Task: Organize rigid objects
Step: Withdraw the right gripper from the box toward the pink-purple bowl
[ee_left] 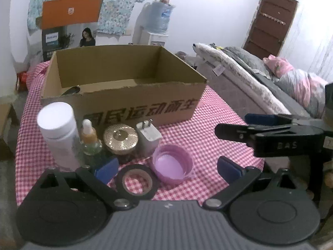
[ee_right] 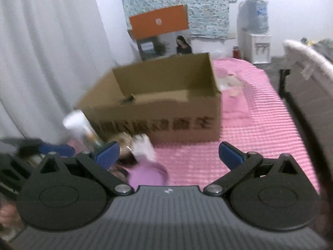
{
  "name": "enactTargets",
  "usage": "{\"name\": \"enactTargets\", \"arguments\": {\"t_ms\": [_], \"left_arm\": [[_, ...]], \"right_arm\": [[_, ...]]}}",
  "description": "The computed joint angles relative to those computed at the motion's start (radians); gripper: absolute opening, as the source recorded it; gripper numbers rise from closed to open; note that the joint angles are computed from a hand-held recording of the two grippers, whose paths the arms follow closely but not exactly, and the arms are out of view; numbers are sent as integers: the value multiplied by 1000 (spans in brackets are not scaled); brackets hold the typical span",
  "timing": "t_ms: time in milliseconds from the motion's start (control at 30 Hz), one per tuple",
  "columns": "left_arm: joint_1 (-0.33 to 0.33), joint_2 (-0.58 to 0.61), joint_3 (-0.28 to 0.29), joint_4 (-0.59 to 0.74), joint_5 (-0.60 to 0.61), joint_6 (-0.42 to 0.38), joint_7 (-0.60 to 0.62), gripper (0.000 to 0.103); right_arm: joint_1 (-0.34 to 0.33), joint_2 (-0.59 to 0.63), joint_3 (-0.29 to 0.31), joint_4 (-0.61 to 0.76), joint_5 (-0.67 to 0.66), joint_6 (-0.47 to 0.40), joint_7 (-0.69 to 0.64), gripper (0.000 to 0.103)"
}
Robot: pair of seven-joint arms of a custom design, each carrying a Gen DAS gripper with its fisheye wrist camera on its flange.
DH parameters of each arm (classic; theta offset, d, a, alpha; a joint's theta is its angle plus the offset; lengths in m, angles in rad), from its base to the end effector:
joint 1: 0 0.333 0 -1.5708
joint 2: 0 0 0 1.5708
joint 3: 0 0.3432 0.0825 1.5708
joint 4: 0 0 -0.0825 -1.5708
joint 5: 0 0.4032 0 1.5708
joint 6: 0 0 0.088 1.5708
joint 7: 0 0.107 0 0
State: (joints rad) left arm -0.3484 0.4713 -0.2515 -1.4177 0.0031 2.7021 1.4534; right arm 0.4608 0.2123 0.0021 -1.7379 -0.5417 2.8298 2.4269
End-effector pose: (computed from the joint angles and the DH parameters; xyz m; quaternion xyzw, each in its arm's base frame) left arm 0.6633 -0.3988 0.5525 -0.5022 0.7646 -0.3841 0.1248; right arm 0.6092 0.3332 0.5712 -0.6467 0.6166 -0.2326 0.3841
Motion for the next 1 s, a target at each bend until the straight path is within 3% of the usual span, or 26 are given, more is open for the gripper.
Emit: {"name": "enactTargets", "arguments": {"t_ms": [167, 300, 433, 500, 600, 667, 800, 900, 1000], "left_arm": [[-33, -2, 27, -32, 48, 65, -45, 103], [3, 17, -28, -24, 5, 89, 23, 103], [-9, 41, -24, 3, 0, 82, 50, 103], [-27, 56, -7, 26, 18, 62, 48, 103], [-17, 83, -27, 59, 8, 35, 94, 103], [-20, 98, -26, 81, 8, 13, 119, 103], [-83, 127, 47, 136, 96, -37, 88, 103], [-101, 152, 66, 181, 143, -86, 88, 103], [-108, 182, 70, 226, 169, -125, 99, 102]], "right_arm": [[44, -15, -45, -25, -230, -63, 168, 102], [37, -28, -43, -32, -377, -75, 291, 102], [-2, -41, -25, -62, -420, -1, 325, 102], [-36, -46, -11, -92, -357, 84, 289, 102], [-79, -34, 20, -122, -156, 174, 184, 102], [-101, -21, 51, -119, -21, 166, 83, 102], [-120, 9, 87, -99, 153, 150, -79, 102], [-195, 40, 187, -77, 355, 162, -289, 102], [-215, 78, 228, -26, 457, 125, -420, 102]]}}
